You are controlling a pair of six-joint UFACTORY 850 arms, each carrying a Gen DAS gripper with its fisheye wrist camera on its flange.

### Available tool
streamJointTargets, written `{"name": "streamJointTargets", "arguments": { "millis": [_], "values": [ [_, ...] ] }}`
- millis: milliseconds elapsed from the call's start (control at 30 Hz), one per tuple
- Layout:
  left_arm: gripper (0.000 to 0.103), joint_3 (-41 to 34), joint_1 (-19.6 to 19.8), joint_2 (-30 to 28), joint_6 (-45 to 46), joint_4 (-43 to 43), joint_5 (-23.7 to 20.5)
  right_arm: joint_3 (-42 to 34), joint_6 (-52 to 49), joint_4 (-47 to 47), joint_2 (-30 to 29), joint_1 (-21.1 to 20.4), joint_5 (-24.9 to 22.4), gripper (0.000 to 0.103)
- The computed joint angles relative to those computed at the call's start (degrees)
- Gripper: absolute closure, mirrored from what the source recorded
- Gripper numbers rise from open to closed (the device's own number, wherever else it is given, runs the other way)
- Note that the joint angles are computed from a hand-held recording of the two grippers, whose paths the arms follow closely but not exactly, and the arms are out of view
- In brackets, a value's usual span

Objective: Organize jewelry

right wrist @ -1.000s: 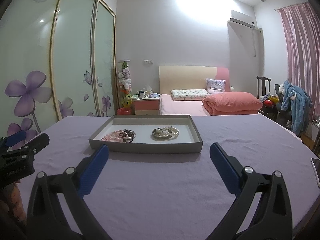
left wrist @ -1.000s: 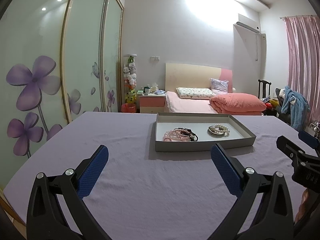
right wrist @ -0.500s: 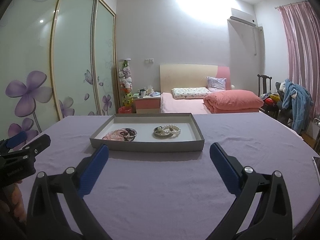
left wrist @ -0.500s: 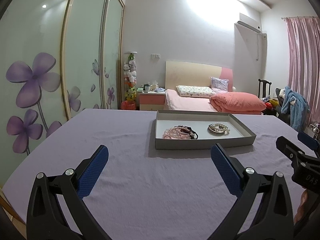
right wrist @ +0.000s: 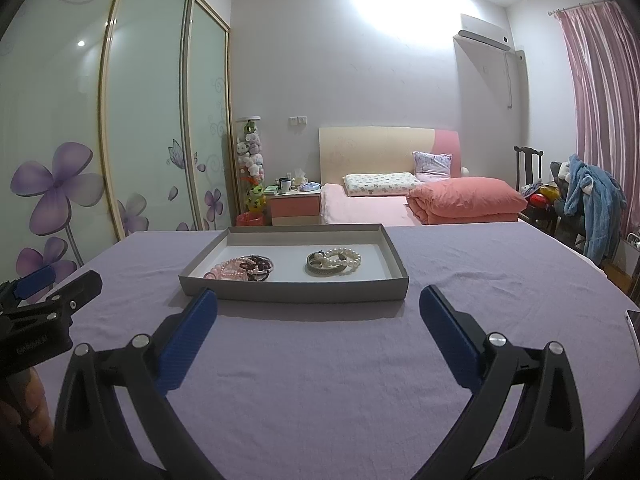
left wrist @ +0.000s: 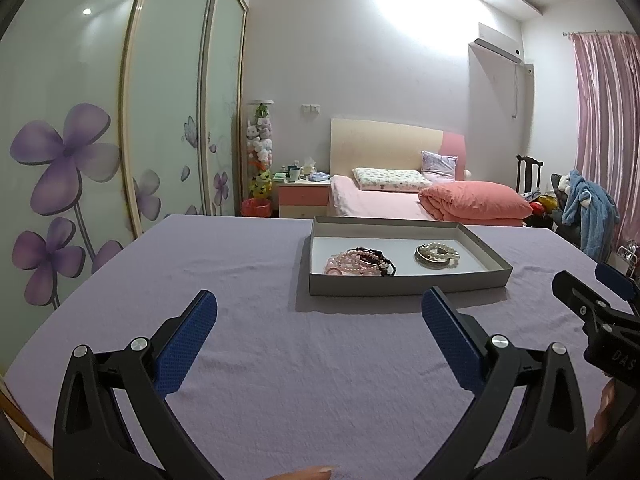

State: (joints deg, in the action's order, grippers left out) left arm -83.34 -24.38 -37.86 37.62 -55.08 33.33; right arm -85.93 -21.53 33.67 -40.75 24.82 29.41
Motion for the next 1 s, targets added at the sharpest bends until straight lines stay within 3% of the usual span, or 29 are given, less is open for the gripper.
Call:
{"name": "streamJointTargets", "arguments": {
  "millis": [1000],
  "values": [
    [0.002,-0.2,0.2,-0.1,0.7,-0.6,-1.0,-0.1,-0.1,0.4,-0.3,0.2,0.0,0.004]
  ]
}}
